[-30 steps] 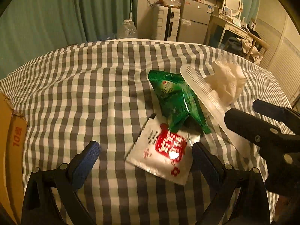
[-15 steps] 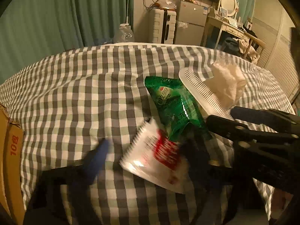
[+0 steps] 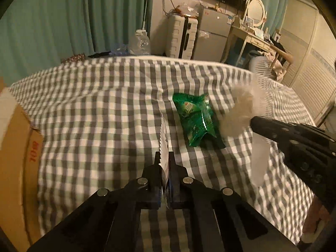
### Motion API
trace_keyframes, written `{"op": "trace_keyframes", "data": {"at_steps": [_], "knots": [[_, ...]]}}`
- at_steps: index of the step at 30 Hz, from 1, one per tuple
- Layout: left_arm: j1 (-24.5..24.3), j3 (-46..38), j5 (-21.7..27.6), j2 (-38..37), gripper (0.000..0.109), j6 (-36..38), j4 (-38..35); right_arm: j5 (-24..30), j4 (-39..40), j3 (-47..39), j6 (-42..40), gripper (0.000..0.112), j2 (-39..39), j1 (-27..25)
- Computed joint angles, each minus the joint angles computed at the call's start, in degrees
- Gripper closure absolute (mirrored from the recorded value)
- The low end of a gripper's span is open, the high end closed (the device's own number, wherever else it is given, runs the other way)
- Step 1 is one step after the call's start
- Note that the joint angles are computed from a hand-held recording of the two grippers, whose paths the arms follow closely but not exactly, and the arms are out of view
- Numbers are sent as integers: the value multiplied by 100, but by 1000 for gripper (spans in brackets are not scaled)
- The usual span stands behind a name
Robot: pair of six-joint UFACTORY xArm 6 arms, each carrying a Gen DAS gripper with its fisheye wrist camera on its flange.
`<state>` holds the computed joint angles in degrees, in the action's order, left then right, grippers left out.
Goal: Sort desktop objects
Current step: 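Carry the sachet and cotton bag over the box and release both inside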
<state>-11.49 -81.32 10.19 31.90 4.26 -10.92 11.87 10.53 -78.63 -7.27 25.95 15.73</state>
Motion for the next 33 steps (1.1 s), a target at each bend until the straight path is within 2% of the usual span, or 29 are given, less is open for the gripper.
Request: {"op": "trace_keyframes", "data": {"at_steps": [4, 8, 12, 15, 17, 26, 30, 33], "knots": [[44, 406, -93, -447, 104, 169, -193, -250, 128, 565, -74, 108, -641, 66], [82, 840, -164, -963, 104, 307, -308, -277, 432, 918, -156, 108, -1150, 127], [86, 1335, -283, -1658, 104, 850, -1015, -188, 206, 1217, 128, 108, -1605, 258], [217, 1548, -169, -2161, 104, 859, -1059, -85, 725, 1300, -186, 108, -1836, 456], [323, 1687, -88, -2493, 104, 922, -1051, -112, 792, 1464, -171, 108, -2045, 623], [1211, 2184, 523, -3720, 104, 1734, -1735, 24, 581, 1460, 332, 108, -2542, 1519], [1825, 2351, 646, -3883, 104, 2064, -1882, 107, 181, 1000, 682, 108, -2276, 1986], [2210, 2415, 747, -3824, 104, 2415, -2094, 192, 507, 504, 411, 108, -1866, 2341]]}}
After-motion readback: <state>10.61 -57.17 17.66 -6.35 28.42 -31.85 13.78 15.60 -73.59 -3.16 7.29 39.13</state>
